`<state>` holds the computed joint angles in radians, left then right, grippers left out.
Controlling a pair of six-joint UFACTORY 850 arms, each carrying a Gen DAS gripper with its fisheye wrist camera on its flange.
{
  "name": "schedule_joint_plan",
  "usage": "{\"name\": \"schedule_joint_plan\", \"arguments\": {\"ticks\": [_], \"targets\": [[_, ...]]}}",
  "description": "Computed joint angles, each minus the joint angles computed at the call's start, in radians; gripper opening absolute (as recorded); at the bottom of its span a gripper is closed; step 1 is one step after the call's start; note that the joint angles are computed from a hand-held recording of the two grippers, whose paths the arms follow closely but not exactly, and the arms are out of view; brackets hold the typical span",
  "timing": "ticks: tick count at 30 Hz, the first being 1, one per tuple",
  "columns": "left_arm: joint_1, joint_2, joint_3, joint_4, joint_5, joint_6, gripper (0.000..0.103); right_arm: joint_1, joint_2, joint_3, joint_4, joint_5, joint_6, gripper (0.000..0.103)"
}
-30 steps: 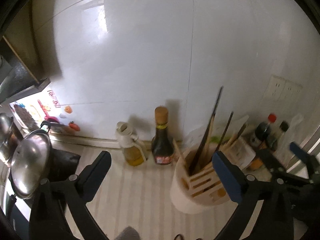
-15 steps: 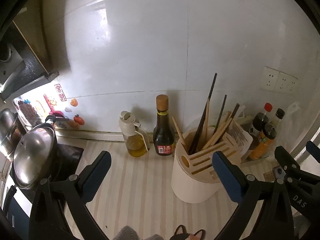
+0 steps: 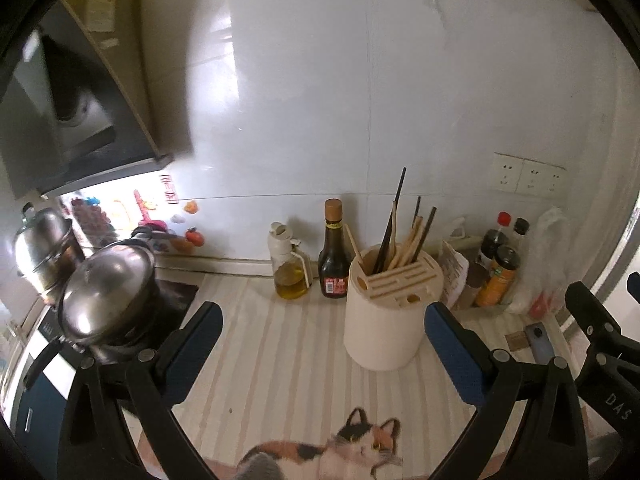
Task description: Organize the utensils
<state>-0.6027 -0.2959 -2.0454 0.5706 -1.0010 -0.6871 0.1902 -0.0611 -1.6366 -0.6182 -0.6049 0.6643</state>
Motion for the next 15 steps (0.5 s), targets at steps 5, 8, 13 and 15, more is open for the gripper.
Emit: {"name": "schedule_joint_plan", "arguments": {"ticks": [5,8,13,15], "targets": [[-0.062,0.117,0.106,0.060,-0.048,-0.074,0.103,0.030,0.131,0.100,-0.010,-0.017,-0.001,0.103],[-0.093,0.162,0.141,0.081,-0.097,-0.117,0.103,0.052,0.205,0.153,-0.026,-0.037,0.007,0.103],[-0.128,0.218,0.187,0.107,-0.133,-0.146,0.103,0.078,0.282,0.203,-0.041,-0.074,0.028,0.103],[-0.136,0.227,0.191,0.107,-0.143,-0.142,0.103,0.084,0.299,0.211,-0.047,-0.088,0.034,0.103]]}}
